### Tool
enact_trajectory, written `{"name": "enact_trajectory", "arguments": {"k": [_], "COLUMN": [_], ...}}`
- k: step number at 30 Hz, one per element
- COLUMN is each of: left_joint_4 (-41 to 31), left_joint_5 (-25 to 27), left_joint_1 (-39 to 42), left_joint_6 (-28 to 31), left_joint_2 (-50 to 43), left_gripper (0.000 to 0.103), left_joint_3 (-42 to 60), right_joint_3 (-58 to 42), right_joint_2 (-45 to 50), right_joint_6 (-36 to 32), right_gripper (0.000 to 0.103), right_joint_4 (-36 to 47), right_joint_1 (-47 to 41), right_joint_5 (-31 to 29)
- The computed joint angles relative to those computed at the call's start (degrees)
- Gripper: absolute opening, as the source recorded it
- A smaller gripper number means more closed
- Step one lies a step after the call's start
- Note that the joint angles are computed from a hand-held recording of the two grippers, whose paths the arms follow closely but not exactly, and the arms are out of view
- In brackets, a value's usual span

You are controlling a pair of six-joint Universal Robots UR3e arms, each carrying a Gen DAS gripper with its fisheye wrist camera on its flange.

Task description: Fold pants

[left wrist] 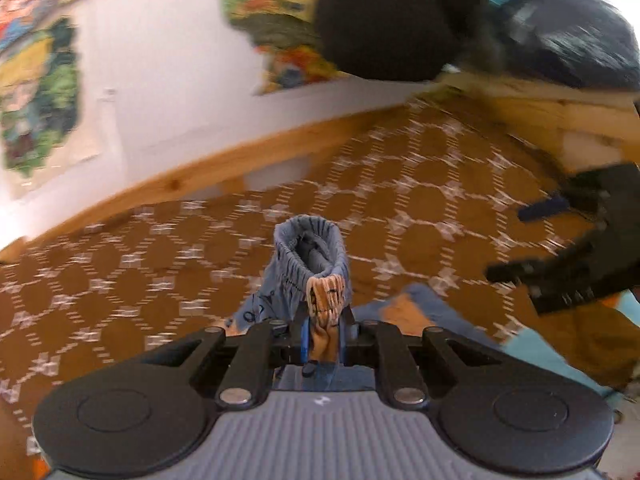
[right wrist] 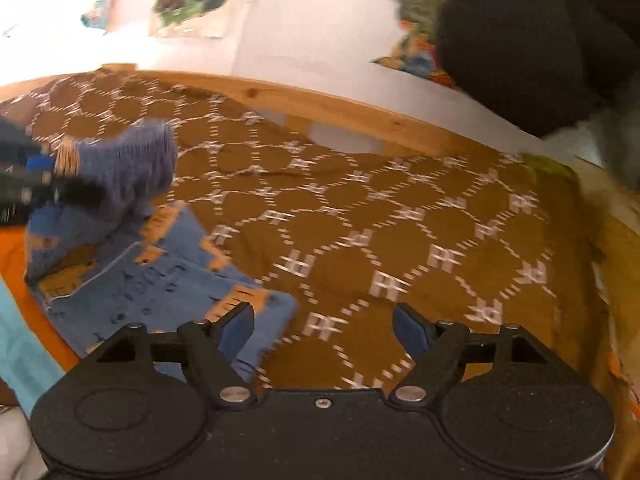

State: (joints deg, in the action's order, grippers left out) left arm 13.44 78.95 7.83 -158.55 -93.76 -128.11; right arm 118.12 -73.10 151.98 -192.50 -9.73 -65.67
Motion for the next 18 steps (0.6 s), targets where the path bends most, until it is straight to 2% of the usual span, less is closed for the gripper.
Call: {"name": "enact_trajectory", "arguments": {"k": [3, 7, 8, 9, 12, 15, 18], "left_joint_4": [0.3, -2.1, -3.0, -3.8, -1.6, 5.8, 8.5], "left_joint_5": [1.6, 3.7, 4.3, 4.8, 3.9, 4.3, 4.9], "left_joint_1": [-4.0, -7.7, -8.5, -9.1, -8.9, -8.9, -8.6], "left_joint_6": [1.5, -1.0, -1.4, -1.3, 0.7, 5.0, 9.1], "left_joint_2": [-4.5, -10.3, -11.3, -12.1, -12.1, -12.6, -13.5], "left_gripper": [0.015, 0.019, 0.027, 0.039, 0.061, 0.068, 0.065], "left_joint_3": [2.1, 6.1, 6.7, 7.0, 3.6, -1.0, -2.5], "right_joint_3": [3.1, 3.7, 3.7, 3.7, 3.5, 3.5, 2.6], "right_joint_2": [0.4, 2.6, 3.1, 3.6, 5.0, 5.9, 7.0], "right_joint_6": [4.8, 4.4, 4.3, 4.3, 4.4, 5.4, 6.1], "right_gripper": [0.079, 0.079, 0.079, 0.079, 0.083, 0.086, 0.087], "right_joint_4": [-3.3, -3.6, -3.6, -3.5, -3.4, -4.5, -4.3], "right_joint_1": [-2.6, -3.3, -3.3, -3.5, -3.5, -3.9, -4.3], "right_joint_5": [1.2, 1.3, 1.3, 1.9, 2.9, 5.4, 10.5]}}
